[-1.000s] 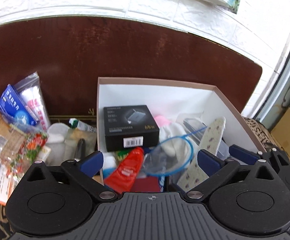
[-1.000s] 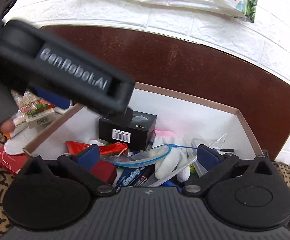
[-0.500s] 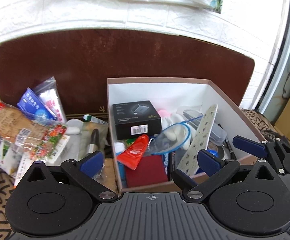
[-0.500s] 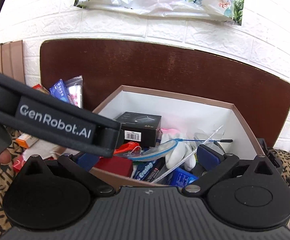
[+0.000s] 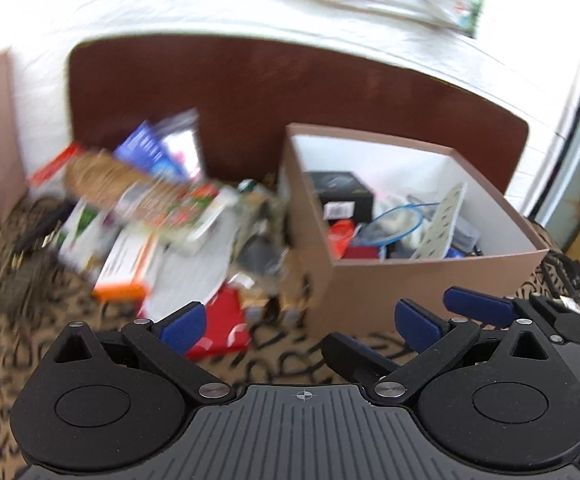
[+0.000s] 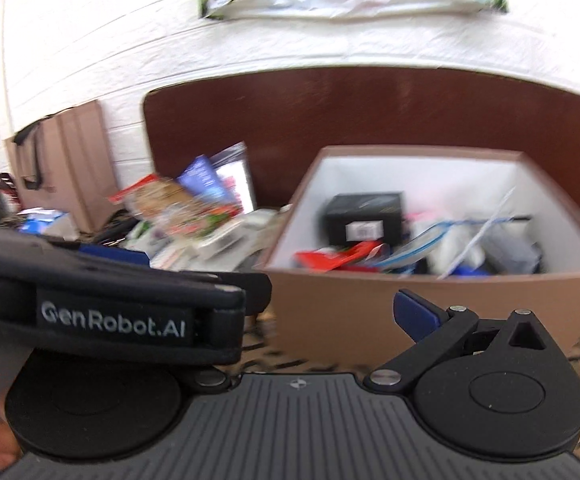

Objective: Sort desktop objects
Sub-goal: 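Move both tools from the box back over the pile, then grasp the red-labelled bread bag with the left tool while the right tool grasps the barcoded bread bag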

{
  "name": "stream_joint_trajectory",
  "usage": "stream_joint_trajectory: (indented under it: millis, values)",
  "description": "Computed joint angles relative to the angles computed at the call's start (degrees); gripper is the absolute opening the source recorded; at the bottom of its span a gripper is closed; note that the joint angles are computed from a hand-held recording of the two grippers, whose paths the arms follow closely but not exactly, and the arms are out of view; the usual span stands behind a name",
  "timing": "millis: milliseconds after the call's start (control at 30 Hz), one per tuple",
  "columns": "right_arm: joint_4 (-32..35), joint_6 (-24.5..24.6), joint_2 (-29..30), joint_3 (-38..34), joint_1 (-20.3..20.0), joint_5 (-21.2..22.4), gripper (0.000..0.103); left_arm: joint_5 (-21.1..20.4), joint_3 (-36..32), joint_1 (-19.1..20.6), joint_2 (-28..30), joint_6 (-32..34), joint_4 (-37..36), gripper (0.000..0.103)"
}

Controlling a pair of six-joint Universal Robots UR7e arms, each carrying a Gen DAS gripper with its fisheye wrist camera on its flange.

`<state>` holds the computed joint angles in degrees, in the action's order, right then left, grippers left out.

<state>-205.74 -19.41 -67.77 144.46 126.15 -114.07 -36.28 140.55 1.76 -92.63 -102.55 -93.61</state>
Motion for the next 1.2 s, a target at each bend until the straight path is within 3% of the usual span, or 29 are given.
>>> stream_joint_trajectory:
  millis: [67, 200, 333, 433, 533, 633, 733, 967, 1067, 1200]
  values:
    - [-0.24, 0.34, 1.55, 0.05, 1.28, 0.46, 0.103, -1.51, 1.33, -1.47, -3.83, -3.4, 3.33, 0.103]
    - [-4.88, -1.36, 7.67, -1.64, 5.52, -3.91, 0.103, -3.21, 2.84, -4.35, -11.52, -11.35, 13.69, 0.103]
    - [-8.0, -7.42, 11.3, -2.9, 6.17, 0.07, 0.103, -3.22, 2.66, -5.34, -17.77, -19.52, 25.17, 0.103]
    - [-8.88, -11.74, 14.75, -5.94, 6.91, -0.02, 0.103, -1.16, 2.12, -3.45, -22.27, -21.62, 29.82, 0.103]
    - [-8.22, -14.98, 17.61, -9.64, 7.09, 0.17, 0.102, 2.3, 0.53, 1.56, -24.18, -21.08, 32.56, 0.103]
    - [-8.17, -16.28, 21.03, -13.56, 6.7, -0.29, 0.102, 6.38, 0.32, 7.94, -27.47, -16.38, 28.84, 0.102]
    - [-5.03, -15.12, 22.81, -16.51, 5.39, 0.45, 0.098, 9.68, 1.0, 14.85, -29.22, -8.14, 20.43, 0.1]
    - [-3.87, -17.46, 27.33, -21.42, 4.25, -0.09, 0.096, 11.73, 3.6, 28.96, -24.51, 16.48, -12.29, 0.096]
    - [-3.73, -18.27, 28.85, -23.14, 3.7, -0.18, 0.094, 11.8, 3.77, 31.61, -22.62, 21.18, -20.69, 0.096]
    - [-3.07, -18.12, 30.48, -25.13, 2.95, 0.2, 0.091, 12.2, 2.39, 34.43, -19.42, 25.19, -25.81, 0.094]
